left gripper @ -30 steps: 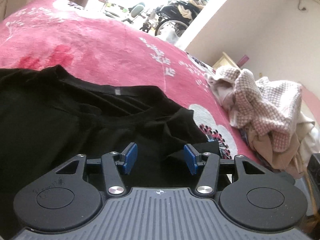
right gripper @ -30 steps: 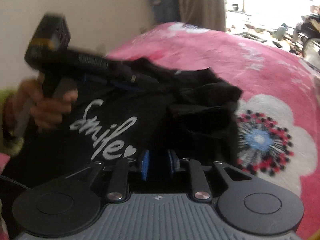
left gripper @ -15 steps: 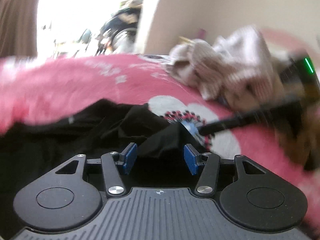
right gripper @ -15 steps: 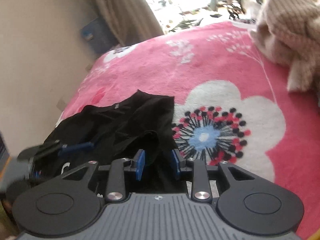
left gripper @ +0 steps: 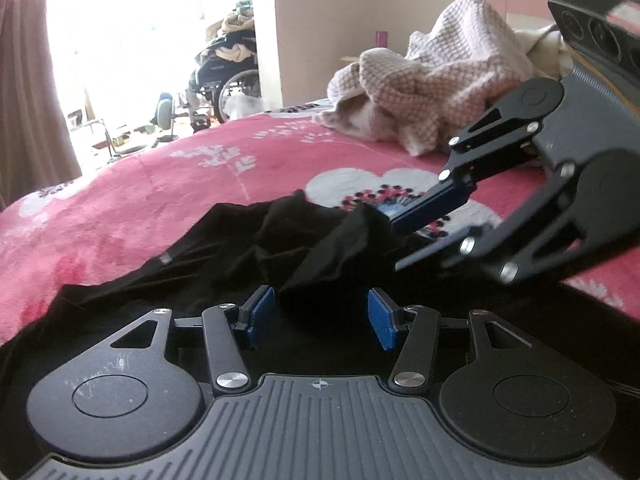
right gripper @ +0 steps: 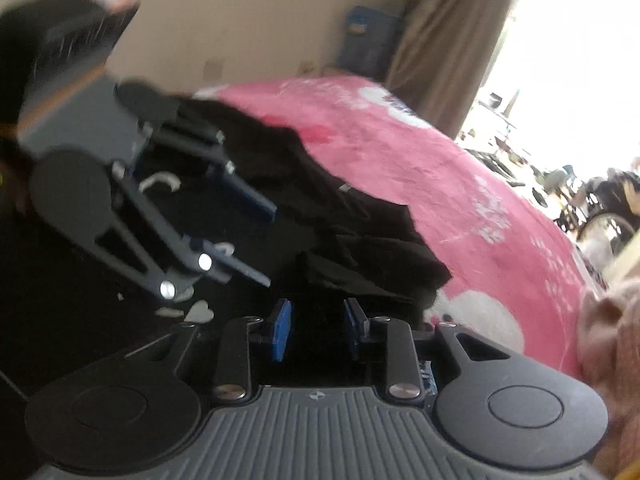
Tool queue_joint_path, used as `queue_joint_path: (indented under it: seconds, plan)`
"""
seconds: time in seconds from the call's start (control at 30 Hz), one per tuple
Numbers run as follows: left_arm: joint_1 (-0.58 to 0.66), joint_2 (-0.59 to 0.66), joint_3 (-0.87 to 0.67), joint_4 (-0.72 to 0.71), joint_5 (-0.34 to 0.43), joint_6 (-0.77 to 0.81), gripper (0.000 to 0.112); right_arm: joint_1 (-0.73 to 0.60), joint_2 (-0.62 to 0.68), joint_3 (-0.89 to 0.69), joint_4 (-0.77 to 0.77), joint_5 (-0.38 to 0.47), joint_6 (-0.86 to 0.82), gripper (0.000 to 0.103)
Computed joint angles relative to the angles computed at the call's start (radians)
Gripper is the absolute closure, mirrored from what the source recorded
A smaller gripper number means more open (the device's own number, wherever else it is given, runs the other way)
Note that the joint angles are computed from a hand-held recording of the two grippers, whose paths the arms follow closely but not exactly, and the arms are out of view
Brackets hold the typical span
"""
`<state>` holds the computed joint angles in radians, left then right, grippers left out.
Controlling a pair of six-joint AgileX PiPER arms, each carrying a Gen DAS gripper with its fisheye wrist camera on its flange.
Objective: Fold clothes
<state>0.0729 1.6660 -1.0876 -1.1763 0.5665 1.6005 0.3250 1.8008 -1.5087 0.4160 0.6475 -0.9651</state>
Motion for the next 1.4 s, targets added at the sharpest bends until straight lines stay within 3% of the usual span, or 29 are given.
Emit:
queue_joint_path:
  seconds: [0.03,0.07,0.2,0.43,0.6,0.7,0.83,0.97,1.07,1.27,1.4]
  plan:
    - [0.000,0.000,0.001,0.000,-0.001,0.004,0.060,0.002,-0.001,0.003,-0.001,0.004,-0.013,0.092]
    - [-0.002,-0.002,0.007,-0.008,-0.006,0.022,0.060,0.001,-0.007,0.013,0.005,0.009,-0.032,0.094]
    - [-0.021,-0.010,0.033,-0.065,-0.023,0.124,0.060,0.001,-0.067,0.099,0.008,-0.005,-0.123,0.095]
    - [-0.086,0.004,0.065,-0.194,-0.076,0.303,0.060,0.014,-0.138,0.230,-0.093,-0.056,-0.139,0.095]
    - [-0.103,0.018,0.065,-0.260,-0.103,0.356,0.061,-0.039,-0.144,0.206,-0.022,-0.007,-0.091,0.095]
    - [-0.088,0.020,0.058,-0.264,-0.094,0.337,0.068,-0.108,-0.101,0.113,0.064,0.080,0.063,0.088]
    - [-0.080,0.029,0.039,-0.244,-0.090,0.296,0.075,-0.199,-0.025,-0.006,0.220,0.201,0.247,0.070]
    - [-0.083,0.039,0.026,-0.239,-0.093,0.276,0.083,-0.210,0.016,-0.062,0.247,0.232,0.352,0.048]
    - [-0.082,0.040,0.026,-0.246,-0.092,0.279,0.087,-0.182,0.022,-0.061,0.237,0.217,0.340,0.048]
    - [-0.074,0.030,0.042,-0.189,-0.050,0.312,0.085,-0.101,0.046,-0.070,0.101,0.158,0.366,0.049]
    - [-0.094,0.033,0.055,-0.188,-0.086,0.332,0.086,-0.074,0.046,-0.060,0.058,0.118,0.382,0.054]
